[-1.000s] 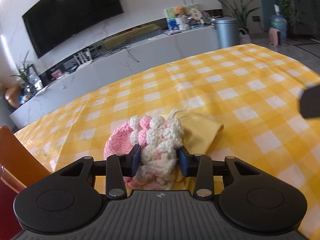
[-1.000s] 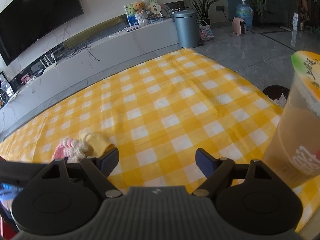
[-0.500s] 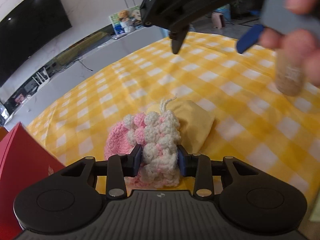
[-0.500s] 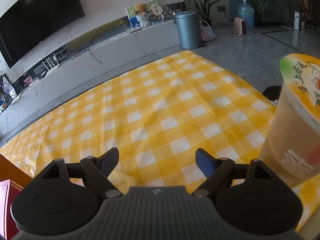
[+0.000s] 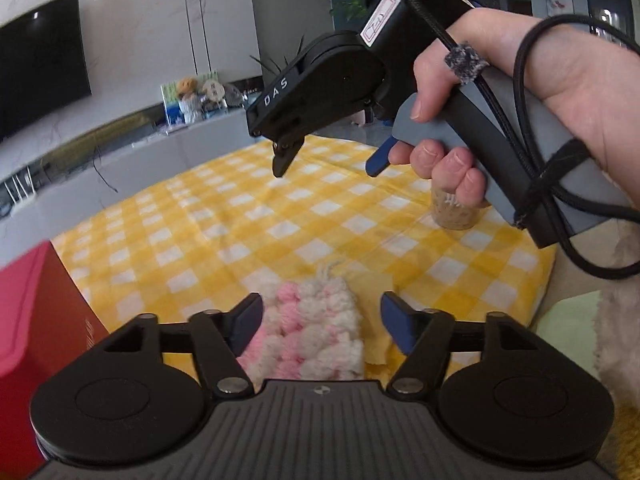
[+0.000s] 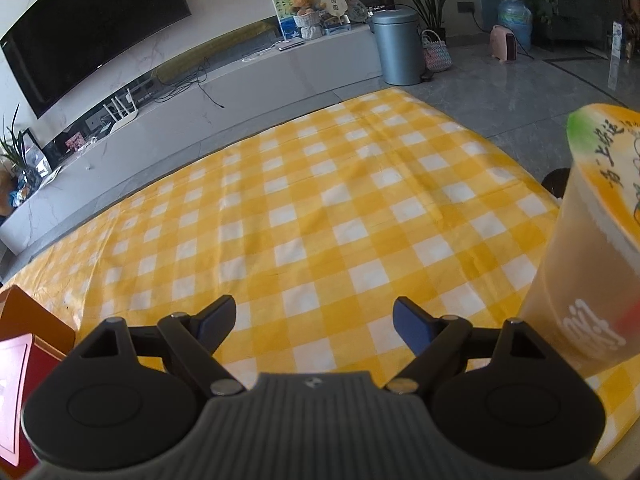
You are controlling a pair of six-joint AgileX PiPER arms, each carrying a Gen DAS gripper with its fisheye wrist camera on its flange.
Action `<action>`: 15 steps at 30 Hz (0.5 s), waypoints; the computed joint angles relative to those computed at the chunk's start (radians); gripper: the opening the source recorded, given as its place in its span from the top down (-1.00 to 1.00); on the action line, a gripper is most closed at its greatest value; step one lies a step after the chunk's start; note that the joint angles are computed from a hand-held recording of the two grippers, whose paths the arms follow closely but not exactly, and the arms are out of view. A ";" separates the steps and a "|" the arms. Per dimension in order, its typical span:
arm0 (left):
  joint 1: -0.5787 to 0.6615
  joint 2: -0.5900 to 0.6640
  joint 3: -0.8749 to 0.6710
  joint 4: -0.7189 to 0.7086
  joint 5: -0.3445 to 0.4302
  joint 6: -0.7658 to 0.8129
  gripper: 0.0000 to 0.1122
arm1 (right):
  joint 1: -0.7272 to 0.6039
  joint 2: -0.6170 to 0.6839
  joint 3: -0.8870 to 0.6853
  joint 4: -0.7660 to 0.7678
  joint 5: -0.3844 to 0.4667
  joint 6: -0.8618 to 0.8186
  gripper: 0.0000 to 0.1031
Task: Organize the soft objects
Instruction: 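Lift the crocheted item with the left tool while the right tool grasps the yellow cloth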
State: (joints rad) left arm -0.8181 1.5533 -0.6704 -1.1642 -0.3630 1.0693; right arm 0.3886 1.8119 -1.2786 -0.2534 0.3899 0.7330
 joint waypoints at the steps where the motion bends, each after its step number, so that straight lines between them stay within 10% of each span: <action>1: -0.005 0.019 -0.012 -0.025 -0.024 0.032 -0.45 | 0.000 0.002 -0.002 0.003 0.001 0.001 -0.64; 9: 0.052 0.126 -0.068 0.002 0.021 -0.044 -0.72 | 0.004 0.018 -0.018 0.022 0.024 -0.014 -0.64; 15: -0.012 0.199 -0.031 0.016 -0.149 -0.181 -0.84 | 0.011 0.036 -0.040 0.057 0.052 -0.074 -0.64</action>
State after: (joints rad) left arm -0.8300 1.7523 -0.7011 -1.1477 -0.5125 0.8880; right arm 0.4000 1.8476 -1.3184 -0.1965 0.4424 0.6586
